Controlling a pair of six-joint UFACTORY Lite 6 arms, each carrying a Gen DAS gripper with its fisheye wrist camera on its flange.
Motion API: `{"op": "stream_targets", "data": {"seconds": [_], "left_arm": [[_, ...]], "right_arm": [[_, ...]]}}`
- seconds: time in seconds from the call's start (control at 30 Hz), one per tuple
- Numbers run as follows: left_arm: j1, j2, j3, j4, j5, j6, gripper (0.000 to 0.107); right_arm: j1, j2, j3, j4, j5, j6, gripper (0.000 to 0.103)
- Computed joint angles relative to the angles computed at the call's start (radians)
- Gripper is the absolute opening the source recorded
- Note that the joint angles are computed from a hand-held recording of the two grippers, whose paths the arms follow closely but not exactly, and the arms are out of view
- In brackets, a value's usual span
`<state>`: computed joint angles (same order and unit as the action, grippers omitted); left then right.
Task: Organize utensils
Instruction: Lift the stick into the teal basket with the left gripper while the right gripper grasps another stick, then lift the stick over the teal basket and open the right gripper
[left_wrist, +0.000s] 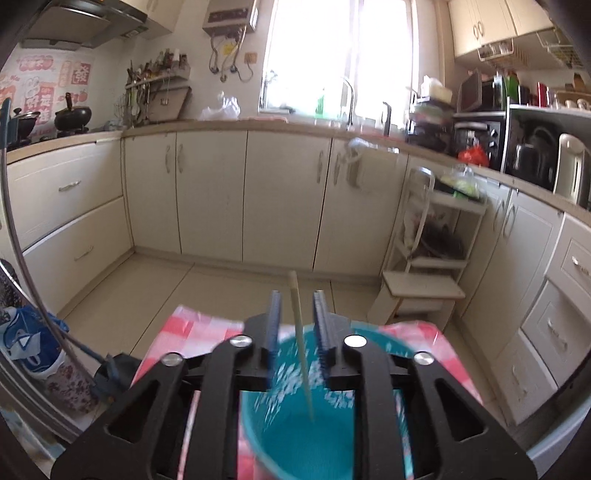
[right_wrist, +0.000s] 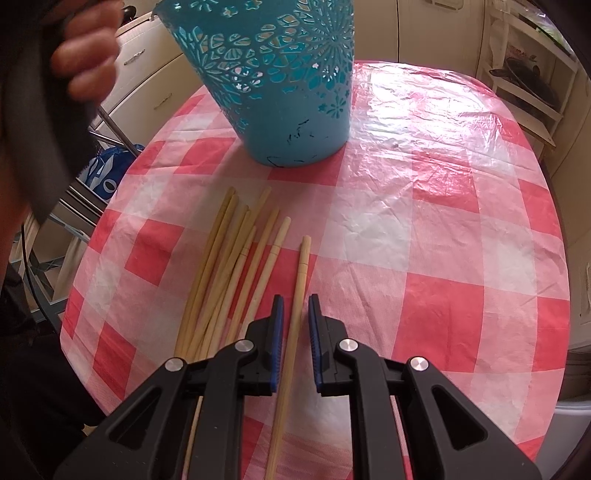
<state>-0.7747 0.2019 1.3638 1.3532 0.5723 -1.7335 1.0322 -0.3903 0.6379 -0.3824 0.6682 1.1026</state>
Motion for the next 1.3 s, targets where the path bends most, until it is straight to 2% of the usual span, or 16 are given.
{"op": "stream_targets", "data": {"seconds": [0.03,0.07,0.1,0.2,0.27,0.4,0.47,0.53,0.6,0.73,0.8,0.87,1.0,1.13,1.2,1.3], "left_arm": [[-0.008,-0.038,-0.047,-0.016,0.004,0.011,0.032],[-0.019,-0.089,-0.103,-0.030,0.013,0.022,0.042],[-0.036,-0.155,-0.171,-0.044,0.029,0.030,0.056],[-0.105,-0.326,-0.355,-0.066,0.106,0.030,0.085],[-0.151,-0.459,-0.492,-0.077,0.141,0.022,0.090],[-0.161,-0.601,-0.654,-0.093,0.154,0.000,0.093],[-0.093,-0.611,-0.652,-0.188,0.083,0.060,0.093],[-0.021,-0.649,-0.659,-0.298,-0.009,0.170,0.093],[-0.022,-0.669,-0.661,-0.299,0.016,0.181,0.093],[0.015,-0.692,-0.665,-0.324,0.005,0.224,0.094],[0.050,-0.693,-0.658,-0.375,-0.005,0.262,0.094],[0.088,-0.693,-0.644,-0.434,-0.032,0.308,0.094],[0.102,-0.711,-0.649,-0.457,-0.036,0.320,0.095],[0.094,-0.703,-0.638,-0.464,-0.025,0.325,0.095],[0.090,-0.690,-0.630,-0.478,-0.026,0.338,0.095],[0.078,-0.674,-0.618,-0.493,-0.025,0.357,0.095]], "right_arm": [[0.006,0.006,0.004,-0.008,0.005,0.006,0.014],[0.009,0.011,0.008,-0.013,0.008,0.008,0.014],[0.012,0.014,0.008,-0.017,0.010,0.010,0.014],[0.030,0.018,0.006,-0.048,0.017,0.031,0.014],[0.076,0.041,0.013,-0.118,0.040,0.094,0.013],[0.147,0.068,0.004,-0.256,0.079,0.227,0.007],[0.139,0.024,-0.034,-0.269,0.054,0.262,0.006],[0.122,-0.041,-0.077,-0.250,0.034,0.284,0.006],[0.117,-0.140,-0.119,-0.241,0.029,0.318,0.006],[0.154,-0.374,-0.154,-0.250,0.089,0.440,0.006],[0.203,-0.475,-0.130,-0.300,0.132,0.518,0.006],[0.229,-0.492,-0.053,-0.366,0.164,0.556,0.006],[0.129,-0.352,0.220,-0.474,0.112,0.472,0.006],[-0.034,-0.102,0.498,-0.626,-0.012,0.449,0.006],[-0.111,0.039,0.609,-0.725,-0.052,0.506,0.006],[-0.147,0.192,0.709,-0.893,-0.004,0.614,0.006]]}}
